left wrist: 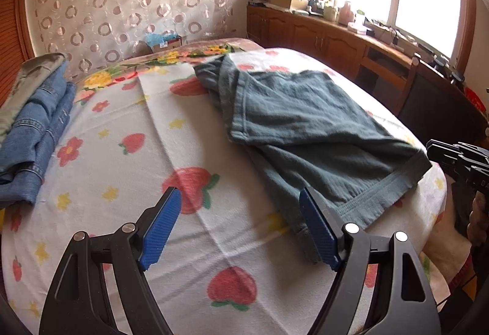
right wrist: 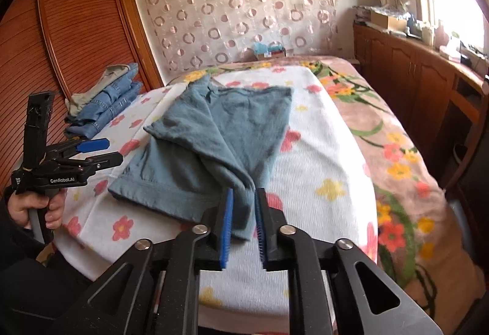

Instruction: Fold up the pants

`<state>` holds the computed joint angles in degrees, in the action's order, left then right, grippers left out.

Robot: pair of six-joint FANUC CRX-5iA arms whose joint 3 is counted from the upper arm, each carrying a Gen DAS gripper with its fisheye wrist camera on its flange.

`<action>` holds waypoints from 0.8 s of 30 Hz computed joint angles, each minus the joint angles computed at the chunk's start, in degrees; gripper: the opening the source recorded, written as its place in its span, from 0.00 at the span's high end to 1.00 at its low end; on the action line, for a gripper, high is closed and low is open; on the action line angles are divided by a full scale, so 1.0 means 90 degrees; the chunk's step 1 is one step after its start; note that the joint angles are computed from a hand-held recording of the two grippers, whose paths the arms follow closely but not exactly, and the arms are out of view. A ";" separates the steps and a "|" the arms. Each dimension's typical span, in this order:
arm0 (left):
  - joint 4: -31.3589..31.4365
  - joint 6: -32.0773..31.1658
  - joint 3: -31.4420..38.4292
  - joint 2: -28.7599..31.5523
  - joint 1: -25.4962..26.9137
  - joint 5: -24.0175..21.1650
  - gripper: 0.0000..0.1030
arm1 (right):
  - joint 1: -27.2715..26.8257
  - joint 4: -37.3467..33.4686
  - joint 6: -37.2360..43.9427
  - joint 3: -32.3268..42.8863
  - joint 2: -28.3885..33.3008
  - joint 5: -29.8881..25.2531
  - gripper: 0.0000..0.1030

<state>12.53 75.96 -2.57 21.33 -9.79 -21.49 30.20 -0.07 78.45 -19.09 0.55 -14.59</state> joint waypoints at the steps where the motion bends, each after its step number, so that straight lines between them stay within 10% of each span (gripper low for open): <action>1: 0.0070 -0.0051 -0.0057 -0.0044 0.0022 0.0054 0.22 | 0.0007 -0.0001 0.0023 0.0025 0.0009 0.0023 0.80; 14: 0.0463 -0.0430 -0.0532 -0.0516 0.0318 0.0524 0.22 | -0.0112 -0.3149 0.3691 0.2480 0.1316 -0.1346 0.79; 24: 0.0474 -0.0320 -0.0684 -0.0611 0.0530 0.0625 0.22 | 0.0248 -0.2503 0.3367 0.3803 0.2434 -0.1996 0.79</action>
<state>16.79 73.08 -8.73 15.83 -5.02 -15.86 32.43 -22.60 108.76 15.14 22.46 -32.56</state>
